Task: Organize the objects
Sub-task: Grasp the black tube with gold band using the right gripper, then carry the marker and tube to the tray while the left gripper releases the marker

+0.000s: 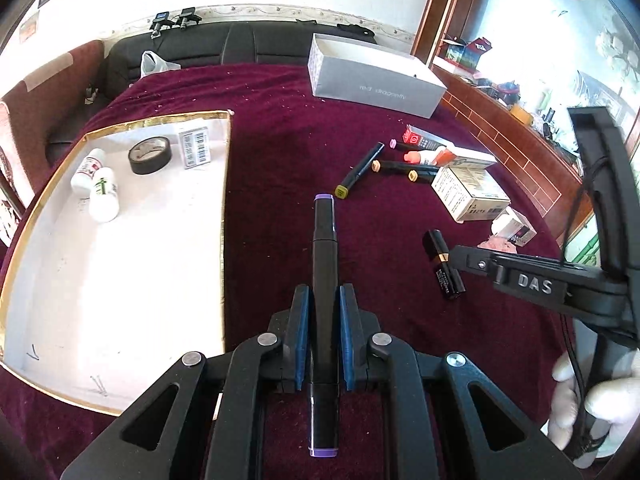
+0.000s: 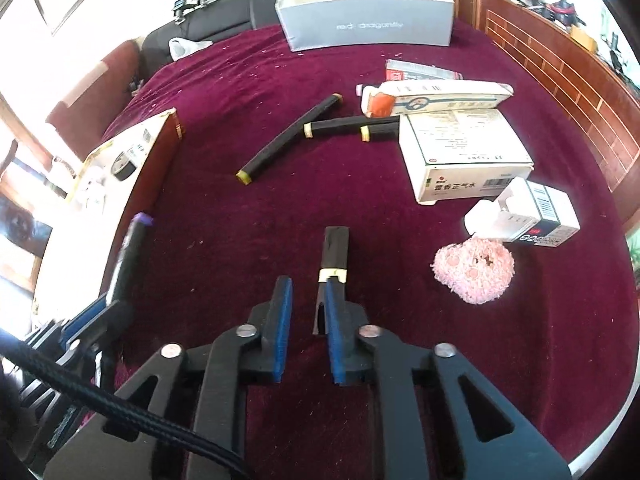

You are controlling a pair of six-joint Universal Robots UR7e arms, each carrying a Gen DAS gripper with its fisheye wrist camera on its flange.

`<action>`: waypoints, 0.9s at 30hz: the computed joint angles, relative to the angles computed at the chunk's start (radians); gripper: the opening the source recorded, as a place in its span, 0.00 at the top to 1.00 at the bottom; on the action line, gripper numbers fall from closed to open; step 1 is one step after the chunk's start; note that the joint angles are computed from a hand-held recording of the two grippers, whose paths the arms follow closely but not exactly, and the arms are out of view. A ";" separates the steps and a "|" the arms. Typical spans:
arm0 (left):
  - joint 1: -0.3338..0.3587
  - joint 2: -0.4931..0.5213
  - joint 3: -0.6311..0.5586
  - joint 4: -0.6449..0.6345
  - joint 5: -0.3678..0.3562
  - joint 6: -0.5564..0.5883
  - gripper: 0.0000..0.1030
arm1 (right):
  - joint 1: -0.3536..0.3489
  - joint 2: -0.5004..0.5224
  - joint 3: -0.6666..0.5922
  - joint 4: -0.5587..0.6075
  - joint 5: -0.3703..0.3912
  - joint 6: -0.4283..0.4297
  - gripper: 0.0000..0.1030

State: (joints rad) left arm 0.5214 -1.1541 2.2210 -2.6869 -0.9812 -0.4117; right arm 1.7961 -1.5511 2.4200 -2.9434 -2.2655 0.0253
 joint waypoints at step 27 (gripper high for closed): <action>0.049 -0.117 0.007 0.043 0.010 -0.006 0.89 | -0.014 -0.018 -0.027 0.014 0.147 -0.037 0.85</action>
